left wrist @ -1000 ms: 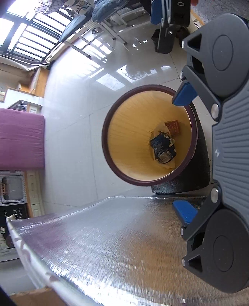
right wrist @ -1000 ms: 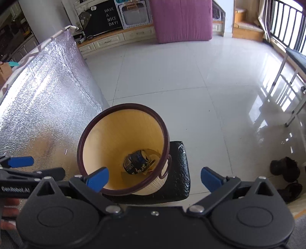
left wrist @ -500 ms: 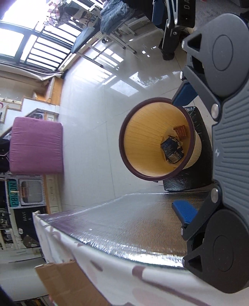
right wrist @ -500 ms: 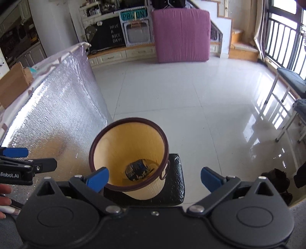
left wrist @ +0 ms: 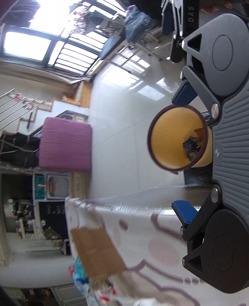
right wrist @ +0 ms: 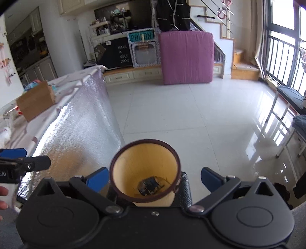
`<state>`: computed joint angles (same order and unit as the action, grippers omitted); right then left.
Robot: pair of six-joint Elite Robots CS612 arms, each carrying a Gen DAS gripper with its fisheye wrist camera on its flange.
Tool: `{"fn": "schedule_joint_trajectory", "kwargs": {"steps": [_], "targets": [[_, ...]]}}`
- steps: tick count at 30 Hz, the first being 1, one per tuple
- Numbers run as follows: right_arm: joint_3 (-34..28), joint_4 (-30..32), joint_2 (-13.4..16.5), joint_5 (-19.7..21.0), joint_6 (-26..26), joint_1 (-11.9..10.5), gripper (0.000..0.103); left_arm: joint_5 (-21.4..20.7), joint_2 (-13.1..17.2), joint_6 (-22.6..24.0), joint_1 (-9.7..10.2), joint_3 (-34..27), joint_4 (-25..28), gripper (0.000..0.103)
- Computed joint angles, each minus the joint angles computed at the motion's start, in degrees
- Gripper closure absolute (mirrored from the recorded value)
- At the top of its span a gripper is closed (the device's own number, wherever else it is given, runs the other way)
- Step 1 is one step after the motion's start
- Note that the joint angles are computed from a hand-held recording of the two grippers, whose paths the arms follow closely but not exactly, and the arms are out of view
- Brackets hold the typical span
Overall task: Collect trash
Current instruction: 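Move both open grippers back from the wastebasket toward the table, then close the right gripper on the cardboard box edge while the left gripper grasps the white plastic bag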
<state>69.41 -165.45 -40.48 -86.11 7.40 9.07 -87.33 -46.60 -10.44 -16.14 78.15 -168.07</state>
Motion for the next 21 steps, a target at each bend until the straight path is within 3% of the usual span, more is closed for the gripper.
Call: {"fn": "schedule_joint_trajectory", "kwargs": {"steps": [4, 12, 16, 21], "targets": [[-0.8, -1.0, 0.3, 2.0, -0.8, 0.7, 0.000, 2.5, -1.5, 0.1, 0.57, 2.5, -4.3, 0.000], [-4.2, -1.8, 1.9, 5.0, -2.4, 2.9, 0.000, 7.2, -3.2, -3.9, 2.60, 5.5, -8.1, 0.000], [-6.9, -2.1, 3.4, 6.4, -3.5, 4.2, 0.000, 13.0, -3.5, -5.5, 3.50, 6.4, -9.8, 0.000], [-11.7, -0.8, 5.7, 7.6, -4.3, 5.6, 0.000, 17.0, -3.7, -8.5, 4.98, 7.1, -10.1, 0.000]]}}
